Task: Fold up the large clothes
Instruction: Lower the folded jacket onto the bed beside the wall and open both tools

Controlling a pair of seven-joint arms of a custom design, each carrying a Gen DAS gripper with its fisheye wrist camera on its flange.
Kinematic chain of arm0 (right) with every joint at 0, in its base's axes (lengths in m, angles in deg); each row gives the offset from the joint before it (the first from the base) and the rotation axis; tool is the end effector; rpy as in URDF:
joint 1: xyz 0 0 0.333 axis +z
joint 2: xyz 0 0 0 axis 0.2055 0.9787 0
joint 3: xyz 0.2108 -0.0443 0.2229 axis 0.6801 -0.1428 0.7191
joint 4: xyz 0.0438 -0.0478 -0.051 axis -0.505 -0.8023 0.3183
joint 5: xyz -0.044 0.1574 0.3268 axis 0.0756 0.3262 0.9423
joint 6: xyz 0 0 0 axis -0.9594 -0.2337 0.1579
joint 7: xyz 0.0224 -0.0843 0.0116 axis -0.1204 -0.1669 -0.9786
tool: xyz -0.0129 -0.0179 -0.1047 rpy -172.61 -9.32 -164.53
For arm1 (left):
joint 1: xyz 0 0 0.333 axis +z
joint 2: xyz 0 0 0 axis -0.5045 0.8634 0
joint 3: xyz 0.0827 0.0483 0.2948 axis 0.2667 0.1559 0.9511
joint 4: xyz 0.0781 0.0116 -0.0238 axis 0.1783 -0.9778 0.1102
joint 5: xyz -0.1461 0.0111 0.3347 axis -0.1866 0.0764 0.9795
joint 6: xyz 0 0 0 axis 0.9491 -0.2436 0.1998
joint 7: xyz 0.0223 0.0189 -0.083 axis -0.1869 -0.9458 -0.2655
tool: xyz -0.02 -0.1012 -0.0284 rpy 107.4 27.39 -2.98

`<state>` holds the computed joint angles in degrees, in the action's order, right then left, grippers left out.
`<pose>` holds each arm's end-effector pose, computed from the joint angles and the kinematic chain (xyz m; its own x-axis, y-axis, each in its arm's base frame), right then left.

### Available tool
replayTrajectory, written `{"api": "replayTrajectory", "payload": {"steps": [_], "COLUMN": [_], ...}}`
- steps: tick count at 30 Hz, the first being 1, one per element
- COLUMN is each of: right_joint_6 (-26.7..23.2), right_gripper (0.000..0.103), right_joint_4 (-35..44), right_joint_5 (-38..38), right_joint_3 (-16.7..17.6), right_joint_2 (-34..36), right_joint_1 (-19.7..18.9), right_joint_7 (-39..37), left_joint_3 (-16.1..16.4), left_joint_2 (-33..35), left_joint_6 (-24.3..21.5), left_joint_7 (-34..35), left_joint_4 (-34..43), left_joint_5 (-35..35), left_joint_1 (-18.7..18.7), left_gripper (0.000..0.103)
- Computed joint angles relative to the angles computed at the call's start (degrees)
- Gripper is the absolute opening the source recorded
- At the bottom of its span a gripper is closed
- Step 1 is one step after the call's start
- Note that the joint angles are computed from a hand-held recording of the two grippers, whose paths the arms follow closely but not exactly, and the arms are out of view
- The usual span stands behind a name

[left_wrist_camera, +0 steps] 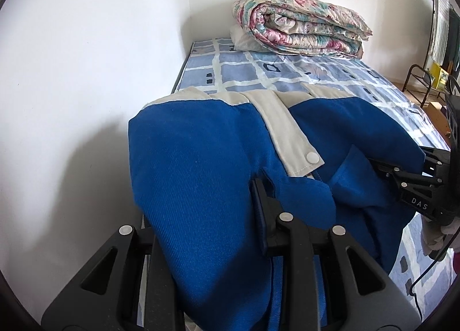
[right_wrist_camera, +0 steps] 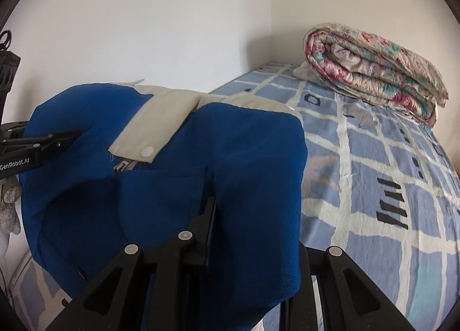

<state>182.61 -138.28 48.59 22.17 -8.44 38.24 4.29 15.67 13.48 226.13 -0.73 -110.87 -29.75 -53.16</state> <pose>0.6675 0.2687 0.3797 0.3020 -0.9521 -0.0475 -0.6714 -0.1770 -0.7197 0.6350 -0.3421 0.4407 -0.1825 -0.9826 -0.0332 -0.7126 0.1554 -0.6841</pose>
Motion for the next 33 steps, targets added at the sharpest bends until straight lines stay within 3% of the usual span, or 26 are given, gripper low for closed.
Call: {"api": "replayTrajectory", "payload": {"steps": [5, 11, 13, 19, 21, 25, 28, 33], "right_joint_6": [-2.4, -1.5, -0.2, 3.3, 4.4, 5.2, 5.6, 4.4], "right_gripper": [0.041, 0.052, 0.055, 0.059, 0.059, 0.059, 0.059, 0.059], "right_joint_4": [0.0, -3.8, -6.3, -14.3, -17.6, -24.5, -30.1, -38.2], "right_joint_5": [3.0, 0.6, -1.2, -2.2, -3.4, -4.2, -8.5, -15.8], "right_joint_3": [3.2, -0.9, -3.7, -2.4, -3.4, -1.6, -2.5, 0.8], "right_joint_2": [0.1, -2.3, -4.1, -11.5, -14.5, -22.2, -29.1, -41.0], "right_joint_1": [-2.7, 0.8, 3.1, 2.4, 3.6, 2.7, 3.6, 0.1], "right_joint_7": [0.1, 3.2, 5.6, 4.5, 4.8, 4.0, 7.1, 12.9], "left_joint_3": [0.6, 1.2, 1.1, -0.5, -1.7, -5.1, -8.2, -12.8], "left_joint_2": [-1.7, -4.3, -6.0, -13.3, -16.1, -23.0, -27.0, -33.3], "left_joint_6": [-1.8, -4.5, -5.3, -6.6, -7.7, -9.5, -12.7, -16.5], "left_joint_7": [-2.5, -7.4, -9.5, -17.0, -19.2, -23.0, -22.5, -23.5], "left_joint_4": [-2.9, -6.0, -7.9, -15.2, -17.1, -21.7, -22.5, -23.4], "left_joint_5": [1.3, 5.3, 7.3, 12.6, 14.0, 15.3, 15.2, 13.9], "left_joint_1": [-0.8, -2.3, -2.6, -2.7, -2.6, -2.1, -2.2, -3.0], "left_gripper": [0.039, 0.044, 0.044, 0.044, 0.044, 0.044, 0.044, 0.044]}}
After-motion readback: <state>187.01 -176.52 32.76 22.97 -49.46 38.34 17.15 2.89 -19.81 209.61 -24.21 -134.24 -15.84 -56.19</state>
